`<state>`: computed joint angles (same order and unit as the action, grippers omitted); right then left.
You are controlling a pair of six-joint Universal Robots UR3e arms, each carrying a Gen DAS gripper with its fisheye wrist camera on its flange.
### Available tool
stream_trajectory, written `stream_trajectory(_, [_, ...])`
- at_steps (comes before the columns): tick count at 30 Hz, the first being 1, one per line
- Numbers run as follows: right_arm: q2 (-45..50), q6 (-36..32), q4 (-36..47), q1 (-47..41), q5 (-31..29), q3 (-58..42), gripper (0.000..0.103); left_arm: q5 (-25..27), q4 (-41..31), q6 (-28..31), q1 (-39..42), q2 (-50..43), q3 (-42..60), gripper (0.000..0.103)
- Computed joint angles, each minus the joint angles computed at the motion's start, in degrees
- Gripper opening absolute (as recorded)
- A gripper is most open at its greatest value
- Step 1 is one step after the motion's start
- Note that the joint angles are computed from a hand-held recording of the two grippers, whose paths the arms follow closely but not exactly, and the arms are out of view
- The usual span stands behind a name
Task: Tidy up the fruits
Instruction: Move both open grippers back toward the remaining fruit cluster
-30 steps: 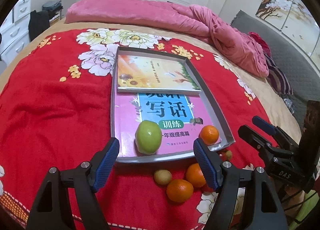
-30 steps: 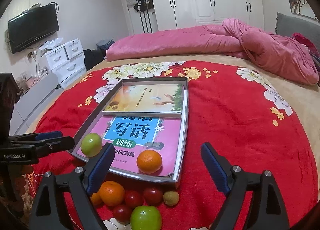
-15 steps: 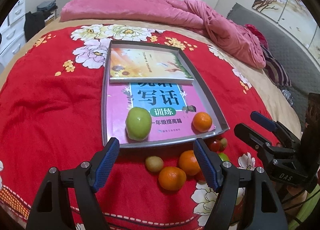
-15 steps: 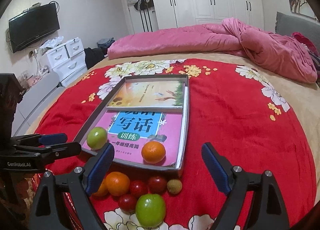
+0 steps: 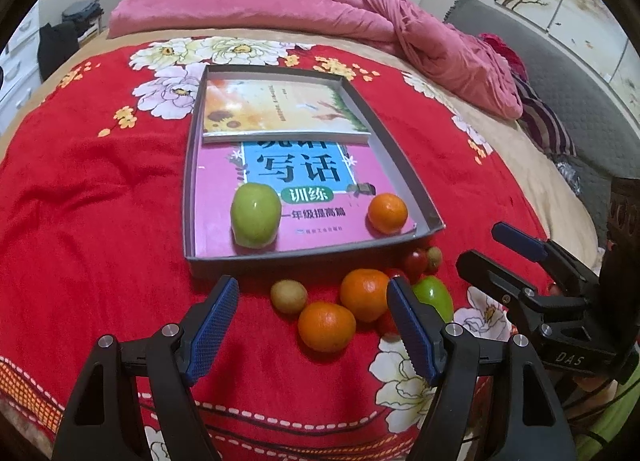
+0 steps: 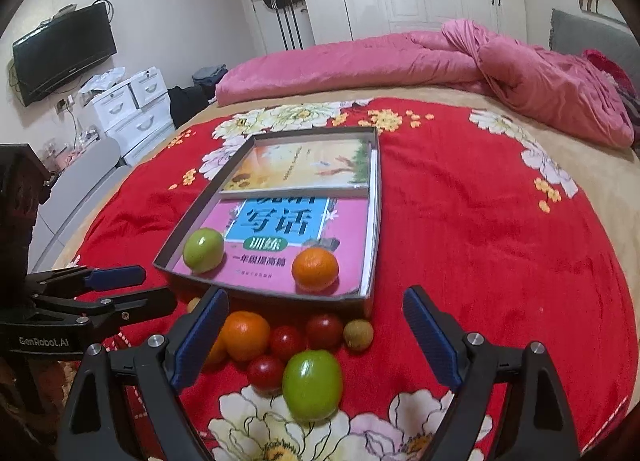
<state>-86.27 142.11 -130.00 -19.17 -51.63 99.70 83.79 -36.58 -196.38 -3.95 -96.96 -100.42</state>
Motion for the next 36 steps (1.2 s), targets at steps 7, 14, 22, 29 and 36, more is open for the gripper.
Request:
stream_trajectory(7, [-2.39, -1.87, 2.04, -0.66, -1.00, 2.01, 0.089, -0.72, -1.30, 0.72, -0.13, 1.17, -1.52, 0.078])
stream_trajectory(14, [-3.38, -1.86, 2.91, -1.00, -2.50, 2.75, 0.089, -1.41, -2.62, 0.91, -0.35, 1.13, -1.78, 0.078])
stream_trajectory(22, [-4.25, -2.76, 4.22, -0.82, -4.80, 3.70, 0.089, -3.14, -3.56, 1.71, -0.51, 0.40, -1.87, 0.078])
stream_trajectory(29, [-4.58, -3.45, 4.92, -0.32, -6.72, 4.16, 0.089, -4.38, -3.44, 2.33, -0.47, -0.06, -2.20, 0.078])
stream_trajectory(36, [-2.86, -3.45, 5.97, 1.08, -10.40, 3.11, 0.089, -5.39, -2.70, 2.25, -0.44, -1.14, -2.64, 0.065])
